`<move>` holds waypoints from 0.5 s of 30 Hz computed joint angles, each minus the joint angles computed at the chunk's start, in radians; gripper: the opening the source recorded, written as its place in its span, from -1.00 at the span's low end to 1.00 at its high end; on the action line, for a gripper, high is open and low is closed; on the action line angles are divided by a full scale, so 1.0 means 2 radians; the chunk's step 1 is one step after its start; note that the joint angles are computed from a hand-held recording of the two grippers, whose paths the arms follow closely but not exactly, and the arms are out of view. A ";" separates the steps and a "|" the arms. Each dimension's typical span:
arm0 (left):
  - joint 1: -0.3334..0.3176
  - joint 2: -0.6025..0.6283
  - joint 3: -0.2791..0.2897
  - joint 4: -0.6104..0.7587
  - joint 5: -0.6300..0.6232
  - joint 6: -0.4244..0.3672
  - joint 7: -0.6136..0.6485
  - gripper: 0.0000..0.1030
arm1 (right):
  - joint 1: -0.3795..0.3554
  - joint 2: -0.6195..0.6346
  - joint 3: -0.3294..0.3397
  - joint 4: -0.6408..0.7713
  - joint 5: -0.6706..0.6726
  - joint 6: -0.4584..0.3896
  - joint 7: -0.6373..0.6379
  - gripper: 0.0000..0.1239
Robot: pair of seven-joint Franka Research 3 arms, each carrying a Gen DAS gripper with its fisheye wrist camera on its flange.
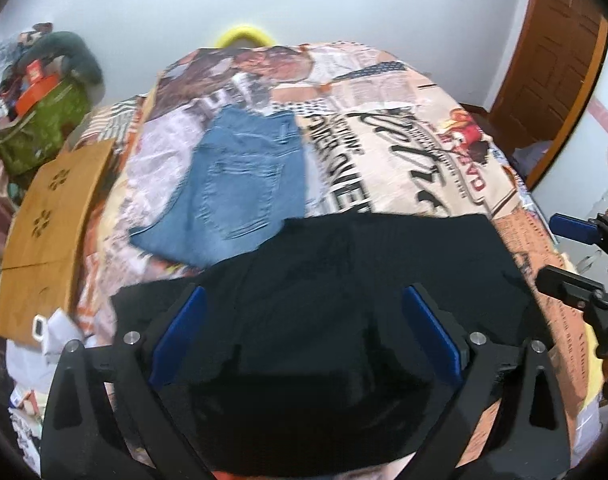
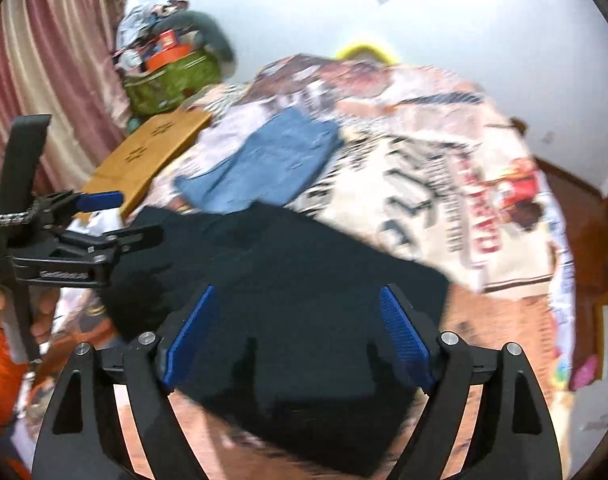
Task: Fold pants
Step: 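Lay the corner down with the right gripper and open it beside the left gripper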
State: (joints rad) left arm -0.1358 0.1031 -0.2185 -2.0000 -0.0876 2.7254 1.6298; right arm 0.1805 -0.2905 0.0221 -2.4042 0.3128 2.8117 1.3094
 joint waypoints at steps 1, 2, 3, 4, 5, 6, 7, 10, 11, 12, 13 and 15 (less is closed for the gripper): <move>-0.002 0.008 -0.002 0.011 -0.002 -0.004 0.000 0.94 | -0.007 0.001 0.002 0.000 -0.009 0.004 0.006 0.32; -0.004 0.017 -0.005 0.023 -0.003 -0.010 0.001 0.94 | -0.014 0.004 0.002 0.001 -0.016 0.006 0.010 0.32; -0.007 0.026 -0.007 0.034 0.001 -0.014 -0.001 0.94 | -0.017 0.007 -0.001 0.003 -0.018 0.006 0.011 0.32; -0.010 0.035 -0.009 0.045 0.006 -0.019 -0.005 0.94 | -0.018 0.012 -0.006 0.005 -0.015 0.006 0.009 0.32; -0.014 0.048 -0.010 0.059 0.013 -0.025 -0.010 0.94 | -0.018 0.020 -0.010 0.009 -0.011 0.005 0.006 0.32; -0.016 0.056 -0.012 0.067 0.018 -0.029 -0.012 0.94 | -0.019 0.023 -0.012 0.011 -0.009 0.002 0.004 0.32; -0.017 0.065 -0.014 0.077 0.021 -0.035 -0.013 0.94 | -0.020 0.027 -0.015 0.012 -0.007 -0.002 0.002 0.32; -0.026 0.098 -0.016 0.111 0.042 -0.062 -0.024 0.94 | -0.020 0.052 -0.020 0.024 0.003 -0.012 -0.012 0.32; -0.030 0.109 -0.014 0.123 0.053 -0.072 -0.028 0.94 | -0.020 0.062 -0.022 0.030 0.008 -0.018 -0.018 0.32; -0.033 0.119 -0.013 0.132 0.063 -0.080 -0.031 0.94 | -0.019 0.068 -0.024 0.033 0.016 -0.023 -0.027 0.32; -0.036 0.127 -0.012 0.139 0.072 -0.088 -0.034 0.94 | -0.018 0.078 -0.027 0.040 0.027 -0.032 -0.038 0.32; -0.041 0.145 -0.011 0.157 0.088 -0.108 -0.036 0.94 | -0.018 0.090 -0.028 0.046 0.045 -0.045 -0.056 0.32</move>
